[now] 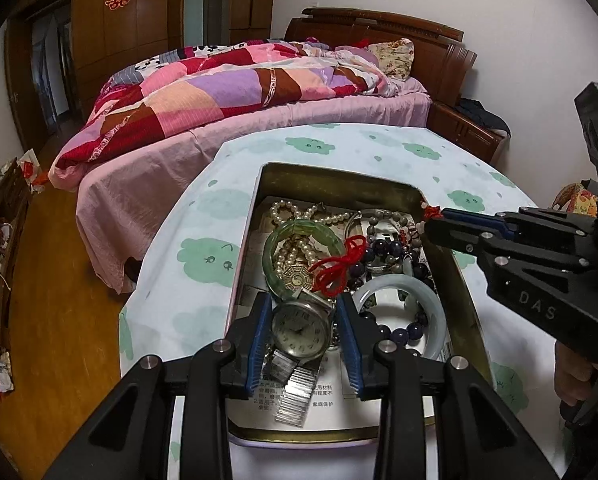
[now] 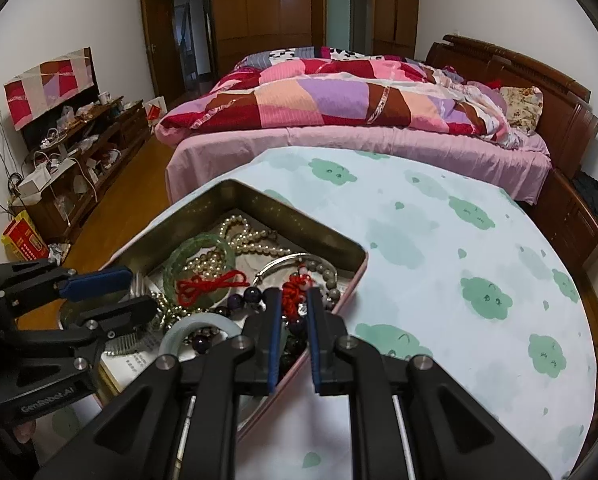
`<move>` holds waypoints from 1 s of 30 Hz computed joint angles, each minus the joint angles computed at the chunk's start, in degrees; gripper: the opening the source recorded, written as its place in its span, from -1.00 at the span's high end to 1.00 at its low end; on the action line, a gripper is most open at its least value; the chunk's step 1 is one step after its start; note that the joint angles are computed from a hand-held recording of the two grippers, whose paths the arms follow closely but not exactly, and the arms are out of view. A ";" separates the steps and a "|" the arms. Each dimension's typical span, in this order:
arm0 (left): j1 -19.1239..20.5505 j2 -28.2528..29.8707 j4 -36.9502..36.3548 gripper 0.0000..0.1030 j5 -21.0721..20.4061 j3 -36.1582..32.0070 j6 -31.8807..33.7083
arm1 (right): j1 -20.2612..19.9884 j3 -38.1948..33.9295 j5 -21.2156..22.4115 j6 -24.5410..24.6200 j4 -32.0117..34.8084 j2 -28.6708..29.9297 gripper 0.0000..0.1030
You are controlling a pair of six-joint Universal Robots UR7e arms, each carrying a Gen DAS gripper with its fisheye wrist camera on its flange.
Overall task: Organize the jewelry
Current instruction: 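Open the left tool to drop the watch while the right tool releases the ornament into the tin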
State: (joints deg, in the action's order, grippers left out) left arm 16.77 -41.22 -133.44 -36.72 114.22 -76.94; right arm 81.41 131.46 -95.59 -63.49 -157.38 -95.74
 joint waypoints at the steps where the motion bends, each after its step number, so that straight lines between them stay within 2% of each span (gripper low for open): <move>1: 0.02 -0.05 -0.07 0.33 -0.05 0.06 0.00 | 0.05 0.05 -0.19 -0.01 -0.18 0.12 0.73; 15: -0.01 -0.02 0.66 0.32 -0.64 -0.33 0.07 | 0.04 -0.16 -1.60 0.09 -0.80 1.54 0.71; 23: -0.09 0.06 0.40 0.13 -0.77 -0.54 0.98 | 0.15 0.07 -1.69 0.17 -0.44 1.42 0.62; 25: -0.56 -0.20 3.86 -0.13 -0.02 -1.17 -0.99 | 0.00 -0.19 -1.16 0.40 0.56 1.18 0.47; 26: -0.71 -0.42 3.24 -0.15 0.05 -1.00 -0.58 | -0.20 -0.41 -0.44 0.36 1.50 0.88 0.39; 27: -1.00 -0.70 3.06 -0.15 0.26 -0.74 -0.83 | -0.31 -0.30 -0.05 0.38 1.58 0.55 0.15; 28: -1.22 -0.93 3.33 -0.16 0.41 -0.68 -1.02 | -0.31 0.08 -0.13 0.45 0.59 0.24 0.03; 30: -1.44 -1.27 5.87 -0.20 0.90 -1.21 -2.13 | -0.64 0.15 0.34 0.75 0.62 -0.26 0.03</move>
